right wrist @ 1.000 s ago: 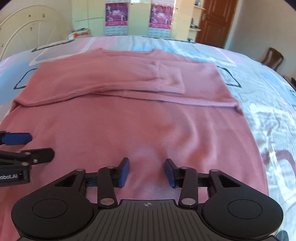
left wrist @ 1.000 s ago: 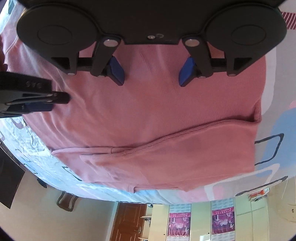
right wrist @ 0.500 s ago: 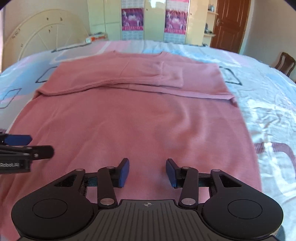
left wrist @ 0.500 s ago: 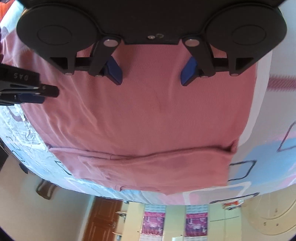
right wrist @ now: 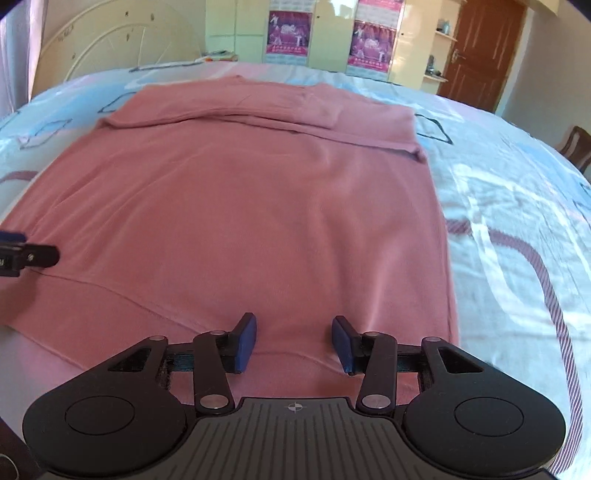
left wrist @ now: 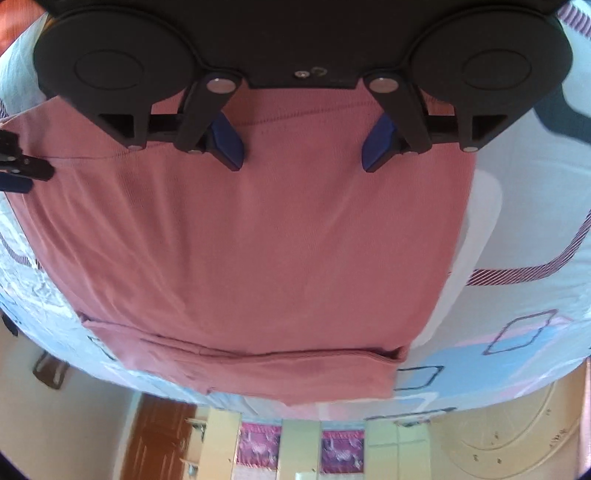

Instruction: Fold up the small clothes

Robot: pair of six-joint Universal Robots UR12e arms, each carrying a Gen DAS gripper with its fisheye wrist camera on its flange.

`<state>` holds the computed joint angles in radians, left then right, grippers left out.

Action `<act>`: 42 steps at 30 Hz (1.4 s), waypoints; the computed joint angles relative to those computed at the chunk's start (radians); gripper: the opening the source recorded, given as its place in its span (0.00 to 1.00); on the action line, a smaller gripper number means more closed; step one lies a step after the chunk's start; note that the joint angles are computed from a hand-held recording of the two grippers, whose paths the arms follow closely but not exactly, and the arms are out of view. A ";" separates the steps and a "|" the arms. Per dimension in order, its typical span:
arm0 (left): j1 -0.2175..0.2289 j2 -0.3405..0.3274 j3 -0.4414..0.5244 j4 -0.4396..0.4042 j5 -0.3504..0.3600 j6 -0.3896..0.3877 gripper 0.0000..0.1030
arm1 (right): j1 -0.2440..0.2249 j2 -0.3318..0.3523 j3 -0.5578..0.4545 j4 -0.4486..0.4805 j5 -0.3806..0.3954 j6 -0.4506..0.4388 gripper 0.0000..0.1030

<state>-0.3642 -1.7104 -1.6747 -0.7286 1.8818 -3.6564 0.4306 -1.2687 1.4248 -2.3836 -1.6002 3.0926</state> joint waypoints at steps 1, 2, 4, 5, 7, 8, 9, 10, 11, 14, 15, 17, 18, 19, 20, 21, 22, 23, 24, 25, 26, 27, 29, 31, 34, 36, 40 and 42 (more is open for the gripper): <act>-0.002 0.003 0.000 -0.007 0.004 -0.006 0.68 | -0.004 -0.006 0.004 -0.001 0.007 0.010 0.43; -0.004 0.005 0.002 -0.016 0.008 -0.019 0.68 | -0.008 -0.012 0.007 -0.004 0.015 0.018 0.43; -0.008 0.011 0.001 -0.023 0.016 -0.045 0.68 | -0.015 -0.026 0.021 -0.023 0.029 0.017 0.44; -0.012 0.014 -0.001 -0.025 0.028 -0.055 0.68 | -0.016 -0.031 0.027 -0.026 0.026 0.006 0.44; -0.017 0.019 -0.009 -0.031 0.046 -0.075 0.71 | -0.019 -0.034 0.033 0.000 0.018 -0.008 0.47; -0.019 0.021 -0.013 -0.032 0.050 -0.079 0.71 | -0.023 -0.039 0.042 0.000 0.023 0.000 0.53; -0.022 0.023 -0.015 -0.032 0.056 -0.079 0.71 | -0.027 -0.045 0.052 -0.012 0.026 0.007 0.55; -0.024 0.024 -0.014 -0.038 0.061 -0.078 0.71 | -0.031 -0.051 0.059 -0.018 0.033 0.006 0.55; -0.026 0.025 -0.012 -0.044 0.062 -0.076 0.72 | -0.034 -0.058 0.067 -0.030 0.041 0.002 0.55; -0.030 0.027 -0.006 -0.067 0.067 -0.090 0.73 | -0.042 -0.069 0.078 -0.050 0.041 0.001 0.55; -0.030 0.029 -0.005 -0.072 0.068 -0.098 0.73 | -0.045 -0.069 0.076 -0.044 0.045 0.006 0.55; -0.033 0.033 -0.002 -0.086 0.080 -0.117 0.73 | -0.051 -0.071 0.076 -0.036 0.054 0.024 0.56; -0.033 0.036 -0.003 -0.090 0.089 -0.124 0.73 | -0.054 -0.071 0.074 -0.029 0.059 0.028 0.56; -0.033 0.041 -0.005 -0.094 0.100 -0.133 0.73 | -0.054 -0.071 0.073 -0.026 0.058 0.027 0.56; -0.032 0.045 -0.007 -0.098 0.107 -0.140 0.73 | -0.053 -0.072 0.073 -0.026 0.050 0.024 0.56; -0.030 0.050 -0.009 -0.102 0.116 -0.146 0.73 | -0.052 -0.071 0.073 -0.026 0.041 0.023 0.56; -0.026 0.056 -0.013 -0.107 0.125 -0.150 0.73 | -0.053 -0.072 0.075 -0.030 0.036 0.028 0.56; -0.021 0.061 -0.017 -0.111 0.128 -0.151 0.73 | -0.053 -0.073 0.077 -0.031 0.027 0.039 0.57; -0.013 0.067 -0.024 -0.116 0.126 -0.155 0.73 | -0.052 -0.073 0.077 -0.032 0.013 0.050 0.57; -0.004 0.073 -0.030 -0.118 0.115 -0.158 0.72 | -0.051 -0.074 0.078 -0.033 -0.001 0.062 0.58; 0.008 0.079 -0.037 -0.119 0.096 -0.159 0.70 | -0.050 -0.074 0.077 -0.030 -0.016 0.075 0.59; 0.021 0.085 -0.044 -0.123 0.066 -0.165 0.68 | -0.049 -0.073 0.075 -0.024 -0.030 0.087 0.60; 0.048 0.095 -0.059 -0.122 -0.010 -0.174 0.66 | -0.048 -0.070 0.064 0.008 -0.051 0.117 0.61; 0.058 0.099 -0.073 -0.095 -0.032 -0.160 0.67 | -0.052 -0.065 0.055 0.042 -0.045 0.155 0.62; 0.069 0.104 -0.082 -0.080 -0.066 -0.137 0.71 | -0.056 -0.063 0.046 0.067 -0.039 0.225 0.62; 0.077 0.107 -0.085 -0.079 -0.095 -0.110 0.74 | -0.054 -0.062 0.038 0.088 -0.043 0.252 0.62; 0.089 0.116 -0.088 -0.091 -0.150 -0.042 0.75 | -0.050 -0.071 0.038 0.118 -0.049 0.286 0.61; 0.094 0.125 -0.098 -0.082 -0.178 -0.023 0.71 | -0.049 -0.075 0.042 0.123 -0.053 0.306 0.52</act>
